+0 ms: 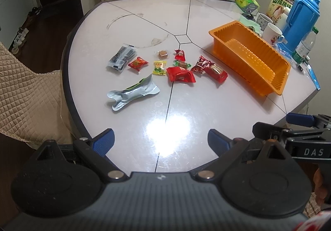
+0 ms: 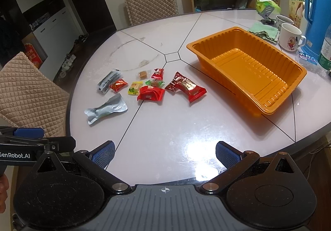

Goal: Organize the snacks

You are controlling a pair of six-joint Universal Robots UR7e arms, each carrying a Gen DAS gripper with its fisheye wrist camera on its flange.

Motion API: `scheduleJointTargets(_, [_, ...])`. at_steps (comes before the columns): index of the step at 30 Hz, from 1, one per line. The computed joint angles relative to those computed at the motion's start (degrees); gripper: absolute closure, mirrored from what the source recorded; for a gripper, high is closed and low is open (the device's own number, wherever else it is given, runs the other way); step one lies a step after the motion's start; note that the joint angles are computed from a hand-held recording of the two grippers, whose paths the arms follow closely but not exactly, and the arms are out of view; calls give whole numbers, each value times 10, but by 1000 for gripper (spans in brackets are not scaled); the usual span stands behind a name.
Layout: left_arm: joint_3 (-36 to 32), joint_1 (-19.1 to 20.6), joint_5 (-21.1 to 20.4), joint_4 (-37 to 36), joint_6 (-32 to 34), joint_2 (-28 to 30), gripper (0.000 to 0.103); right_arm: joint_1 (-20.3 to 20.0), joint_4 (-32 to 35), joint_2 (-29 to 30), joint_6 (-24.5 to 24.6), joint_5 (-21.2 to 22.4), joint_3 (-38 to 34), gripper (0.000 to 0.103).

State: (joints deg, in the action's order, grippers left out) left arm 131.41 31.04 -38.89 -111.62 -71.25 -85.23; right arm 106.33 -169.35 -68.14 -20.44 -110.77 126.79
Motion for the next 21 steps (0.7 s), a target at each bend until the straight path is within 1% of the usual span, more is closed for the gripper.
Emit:
scheduleJointTargets(5, [-1,6,-4,-14,-6,10,7,-9,-7,-4,-17,7,0,0])
scheduleJointTargets(7, [0,8,-5,-21,-11,15,7,-10,-24,-2,-32,4,2,0])
scheduleJointTargets(10, [0,8,-2,-13,-33,21,7,-25,-34,-10,-55,37,7,0])
scheduleJointTargets(15, [8,1,13,-3,-73,28,8,-56,19,-18,-53,58,-6,0])
scheduleJointTargets(17, [13,-2,20,0,-87,29,10,-71,38,-25,-62,73,-8,0])
scheduleJointTargets(19, [18,-3,29,1,-95,32,13,-85,39,-27,-66,86,-6,0])
scheduleJointTargets(21, [21,-3,35,3,-90,37,14,-96,38,-27,-55,94,-8,0])
